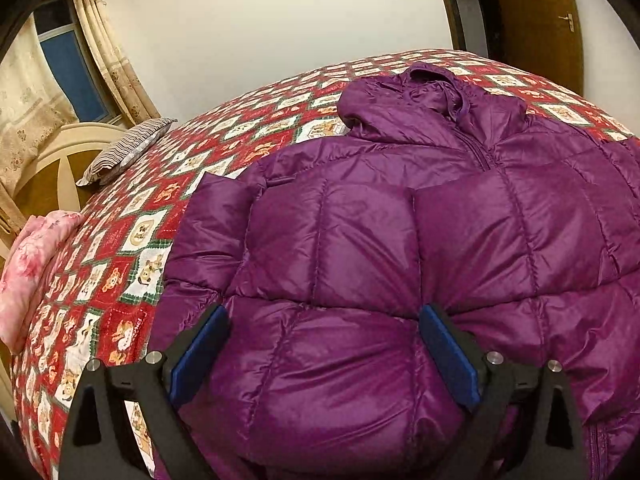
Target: Fold large clothes
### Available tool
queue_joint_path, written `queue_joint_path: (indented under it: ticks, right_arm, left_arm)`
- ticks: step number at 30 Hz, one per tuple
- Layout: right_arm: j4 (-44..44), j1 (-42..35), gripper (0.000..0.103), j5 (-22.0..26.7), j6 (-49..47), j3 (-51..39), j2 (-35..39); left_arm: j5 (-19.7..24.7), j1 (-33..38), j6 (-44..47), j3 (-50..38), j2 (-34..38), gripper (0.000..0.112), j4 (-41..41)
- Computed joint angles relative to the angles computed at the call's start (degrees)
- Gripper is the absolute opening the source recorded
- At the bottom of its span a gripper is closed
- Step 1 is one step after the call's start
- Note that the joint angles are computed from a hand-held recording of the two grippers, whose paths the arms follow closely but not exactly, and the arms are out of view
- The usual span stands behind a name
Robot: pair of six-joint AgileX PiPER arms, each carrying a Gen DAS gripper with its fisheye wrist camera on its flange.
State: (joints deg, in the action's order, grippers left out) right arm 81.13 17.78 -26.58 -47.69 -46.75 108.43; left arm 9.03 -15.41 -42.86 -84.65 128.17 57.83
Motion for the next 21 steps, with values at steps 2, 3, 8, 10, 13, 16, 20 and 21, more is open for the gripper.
queue_joint_path:
  ticks: [2, 3, 8, 10, 13, 16, 20, 21]
  right_arm:
    - [0.39, 0.08, 0.034, -0.27, -0.54, -0.05, 0.06]
    - [0.57, 0.09, 0.034, -0.41, -0.8, -0.09, 0.12]
    - [2.42, 0.57, 0.034, -1.02, -2.72, -0.66, 0.41]
    - [3.17, 0.72, 0.034, -1.29, -3.55, -0.98, 0.63]
    - [3.76, 0.97, 0.034, -1.66, -4.13, -1.24, 0.84]
    - [3.5, 1.01, 0.034, -1.81, -3.98, -1.14, 0.81]
    - [3.59, 1.07, 0.034, -1.83, -4.04, -1.21, 0.92]
    - [3.57, 1.06, 0.034, -1.83, -4.05, -1.26, 0.99]
  left_arm:
    - [-0.17, -0.03, -2.34, 0.36, -0.08, 0.097, 2.27]
    - [-0.17, -0.05, -3.05, 0.38, -0.05, 0.098, 2.96]
    - [-0.01, -0.18, -4.38, 0.56, -0.1, 0.098, 4.23]
    - [-0.01, -0.04, -2.77, 0.3, 0.01, 0.099, 2.58]
    - [0.08, 0.02, -1.29, -0.25, 0.34, 0.099, 1.0]
    - [0.08, 0.04, -1.55, -0.2, 0.32, 0.099, 1.3]
    - [0.07, 0.15, 0.82, -0.34, 0.36, 0.099, -1.03]
    - [0.1, 0.26, 3.47, -0.57, 0.45, 0.1, -3.75]
